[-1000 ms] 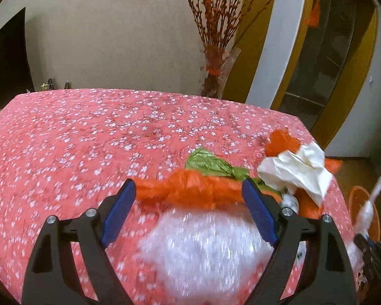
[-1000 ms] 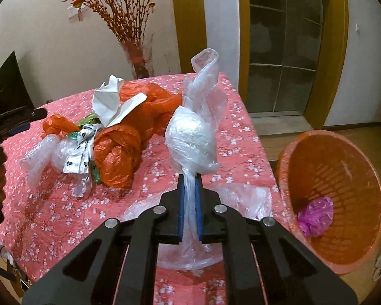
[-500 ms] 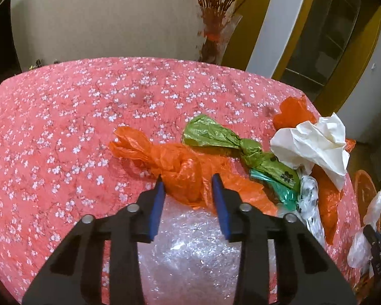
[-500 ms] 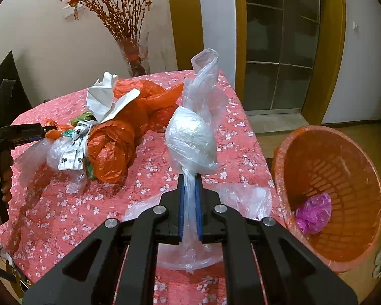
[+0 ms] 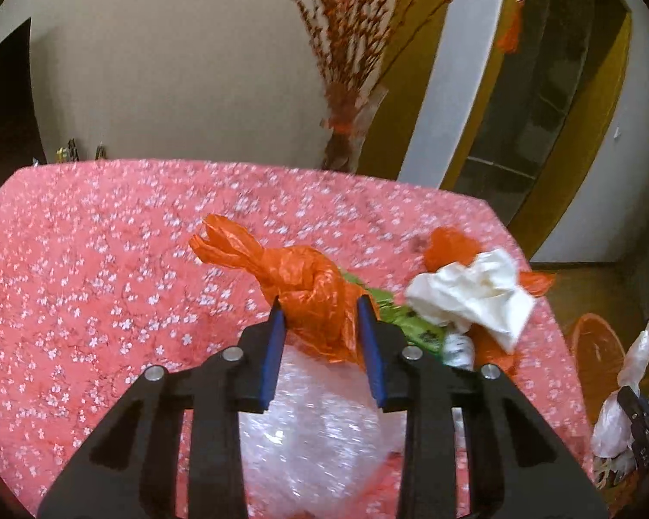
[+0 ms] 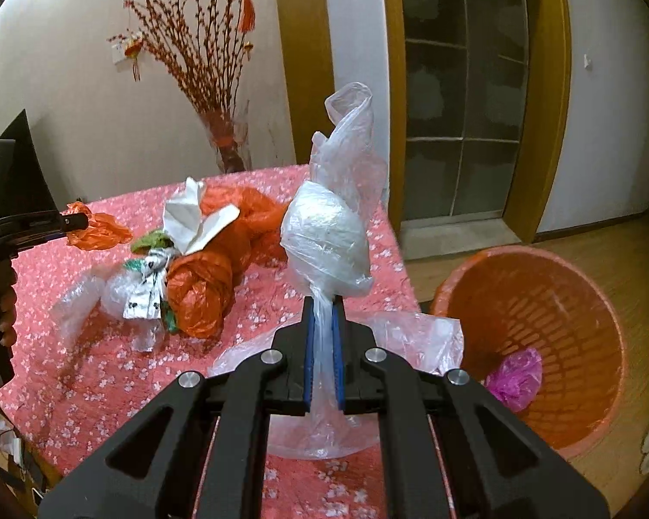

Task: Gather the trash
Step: 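Lift the clear bag with the right gripper while the left gripper grasps the orange bag, then carry both bags over the wastebasket and open both grippers to drop them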

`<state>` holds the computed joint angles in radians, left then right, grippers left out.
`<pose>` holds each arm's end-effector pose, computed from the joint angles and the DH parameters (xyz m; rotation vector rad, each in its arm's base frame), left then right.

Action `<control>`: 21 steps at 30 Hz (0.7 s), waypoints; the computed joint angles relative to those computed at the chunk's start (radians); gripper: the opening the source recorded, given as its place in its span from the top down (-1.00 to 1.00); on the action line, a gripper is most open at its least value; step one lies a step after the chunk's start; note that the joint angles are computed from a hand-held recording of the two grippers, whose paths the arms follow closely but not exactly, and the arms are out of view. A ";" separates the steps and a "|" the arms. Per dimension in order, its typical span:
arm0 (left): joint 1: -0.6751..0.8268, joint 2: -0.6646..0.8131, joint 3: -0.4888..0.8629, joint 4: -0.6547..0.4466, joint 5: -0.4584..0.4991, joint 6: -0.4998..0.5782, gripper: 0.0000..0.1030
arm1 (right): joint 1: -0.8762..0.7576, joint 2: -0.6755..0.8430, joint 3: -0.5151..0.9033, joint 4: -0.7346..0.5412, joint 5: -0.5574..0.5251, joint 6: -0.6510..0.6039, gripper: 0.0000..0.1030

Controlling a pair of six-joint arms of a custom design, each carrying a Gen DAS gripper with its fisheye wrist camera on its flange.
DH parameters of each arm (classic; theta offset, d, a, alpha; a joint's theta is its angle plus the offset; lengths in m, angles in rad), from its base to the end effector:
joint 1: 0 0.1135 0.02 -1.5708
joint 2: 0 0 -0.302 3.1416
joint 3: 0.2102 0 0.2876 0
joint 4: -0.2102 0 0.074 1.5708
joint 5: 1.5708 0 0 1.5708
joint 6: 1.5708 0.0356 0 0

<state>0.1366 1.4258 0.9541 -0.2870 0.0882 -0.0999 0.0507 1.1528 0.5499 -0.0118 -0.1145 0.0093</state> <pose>0.3309 0.0423 0.2627 -0.2307 2.3159 -0.0843 0.2519 0.0169 0.2164 -0.1100 2.1825 0.1591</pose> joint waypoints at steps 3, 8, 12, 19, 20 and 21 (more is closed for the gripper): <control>-0.042 -0.066 -0.014 -0.017 -0.005 -0.011 0.36 | -0.024 -0.049 -0.011 -0.013 -0.011 -0.002 0.86; -0.160 -0.158 -0.033 -0.030 -0.031 -0.026 0.36 | -0.087 -0.135 -0.029 -0.036 -0.042 -0.015 0.86; -0.279 -0.204 -0.037 -0.032 -0.064 -0.039 0.36 | -0.152 -0.193 -0.041 -0.052 -0.072 -0.029 0.86; -0.514 -0.211 -0.030 -0.004 -0.146 -0.067 0.36 | -0.293 -0.256 -0.043 -0.076 -0.144 -0.042 0.86; -0.545 -0.206 -0.028 0.002 -0.160 -0.073 0.36 | -0.321 -0.262 -0.041 -0.080 -0.162 -0.046 0.86; -0.577 -0.201 -0.028 0.010 -0.174 -0.078 0.36 | -0.338 -0.267 -0.042 -0.081 -0.171 -0.046 0.86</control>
<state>-0.4403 1.2252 0.9258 -0.2767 -0.0855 -0.1776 -0.2870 0.8858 0.5080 -0.0924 -0.2856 -0.0372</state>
